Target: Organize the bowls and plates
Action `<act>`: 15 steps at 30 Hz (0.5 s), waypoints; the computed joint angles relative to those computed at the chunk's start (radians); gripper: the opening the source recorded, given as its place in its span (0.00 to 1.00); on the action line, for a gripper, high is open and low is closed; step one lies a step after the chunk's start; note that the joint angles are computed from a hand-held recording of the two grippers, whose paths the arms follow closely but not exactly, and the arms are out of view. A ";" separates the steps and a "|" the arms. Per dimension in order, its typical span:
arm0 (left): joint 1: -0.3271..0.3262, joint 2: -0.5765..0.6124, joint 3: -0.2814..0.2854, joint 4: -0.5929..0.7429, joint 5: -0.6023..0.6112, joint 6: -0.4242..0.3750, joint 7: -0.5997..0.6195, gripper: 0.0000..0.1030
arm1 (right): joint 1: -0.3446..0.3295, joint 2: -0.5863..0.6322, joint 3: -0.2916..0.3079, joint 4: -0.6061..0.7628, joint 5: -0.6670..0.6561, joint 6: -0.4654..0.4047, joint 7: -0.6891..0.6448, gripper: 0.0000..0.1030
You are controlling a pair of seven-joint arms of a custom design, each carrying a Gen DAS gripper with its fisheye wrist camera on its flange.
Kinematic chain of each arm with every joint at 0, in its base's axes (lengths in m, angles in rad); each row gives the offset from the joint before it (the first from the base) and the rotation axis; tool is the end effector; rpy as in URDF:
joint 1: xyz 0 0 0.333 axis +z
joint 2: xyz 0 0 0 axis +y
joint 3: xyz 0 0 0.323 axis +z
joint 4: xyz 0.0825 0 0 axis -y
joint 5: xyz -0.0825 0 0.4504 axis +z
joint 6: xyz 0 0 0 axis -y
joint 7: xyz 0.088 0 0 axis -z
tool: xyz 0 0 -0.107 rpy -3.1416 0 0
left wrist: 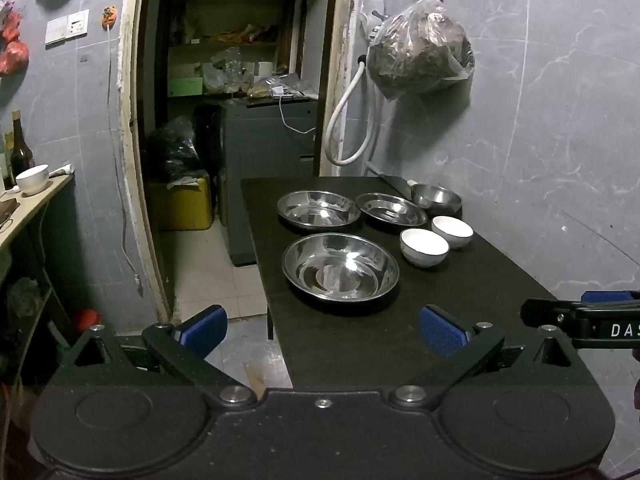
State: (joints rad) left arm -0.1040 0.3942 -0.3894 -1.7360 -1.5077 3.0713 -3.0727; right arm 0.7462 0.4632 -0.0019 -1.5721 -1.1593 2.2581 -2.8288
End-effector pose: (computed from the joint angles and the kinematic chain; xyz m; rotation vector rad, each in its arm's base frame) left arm 0.6853 -0.2461 0.3819 -1.1694 2.1004 -1.2703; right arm 0.5862 0.5067 0.3866 -1.2387 1.9739 -0.9239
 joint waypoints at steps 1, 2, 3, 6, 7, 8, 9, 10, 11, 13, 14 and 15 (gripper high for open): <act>-0.004 -0.001 0.004 -0.002 0.016 0.001 -0.016 0.99 | -0.001 0.001 0.001 0.002 0.004 -0.001 -0.005 1.00; 0.001 0.001 -0.002 0.000 0.003 0.002 -0.002 0.99 | 0.000 0.002 0.000 0.003 0.002 -0.001 -0.004 1.00; 0.001 0.002 -0.002 0.001 0.004 0.004 -0.003 0.99 | 0.001 0.002 -0.001 0.003 -0.001 -0.001 -0.002 1.00; 0.003 0.001 -0.003 0.003 -0.016 0.001 0.016 0.99 | 0.001 0.004 -0.002 0.007 0.000 -0.001 -0.003 1.00; 0.001 0.000 -0.001 0.002 -0.012 -0.002 0.011 0.99 | 0.001 0.005 -0.002 0.008 0.001 -0.001 -0.004 1.00; 0.001 0.001 -0.001 0.003 -0.016 -0.001 0.015 0.99 | 0.001 0.006 -0.002 0.008 0.001 0.000 -0.004 1.00; 0.000 0.001 0.001 0.003 -0.017 -0.002 0.015 0.99 | 0.001 0.006 -0.002 0.009 0.001 0.000 -0.005 1.00; -0.001 0.000 0.002 0.003 -0.017 -0.002 0.015 0.99 | 0.002 0.007 -0.003 0.010 0.002 0.000 -0.005 1.00; -0.002 0.000 0.003 0.003 -0.018 -0.002 0.015 0.99 | 0.001 0.007 -0.003 0.011 0.003 0.000 -0.006 1.00; -0.003 0.000 0.004 0.003 -0.019 -0.003 0.014 0.99 | 0.002 0.008 -0.003 0.013 0.005 -0.001 -0.008 1.00; -0.004 0.000 0.005 0.003 -0.020 -0.003 0.014 0.99 | 0.001 0.008 -0.003 0.013 0.006 -0.001 -0.010 1.00; -0.004 0.000 0.005 0.003 -0.020 -0.003 0.014 0.99 | 0.002 0.009 -0.004 0.014 0.007 -0.001 -0.010 1.00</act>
State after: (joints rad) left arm -0.1084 0.3939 -0.3841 -1.7335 -1.5274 3.0683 -3.0582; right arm 0.7478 0.4721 -0.0056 -1.5578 -1.1527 2.2568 -2.8390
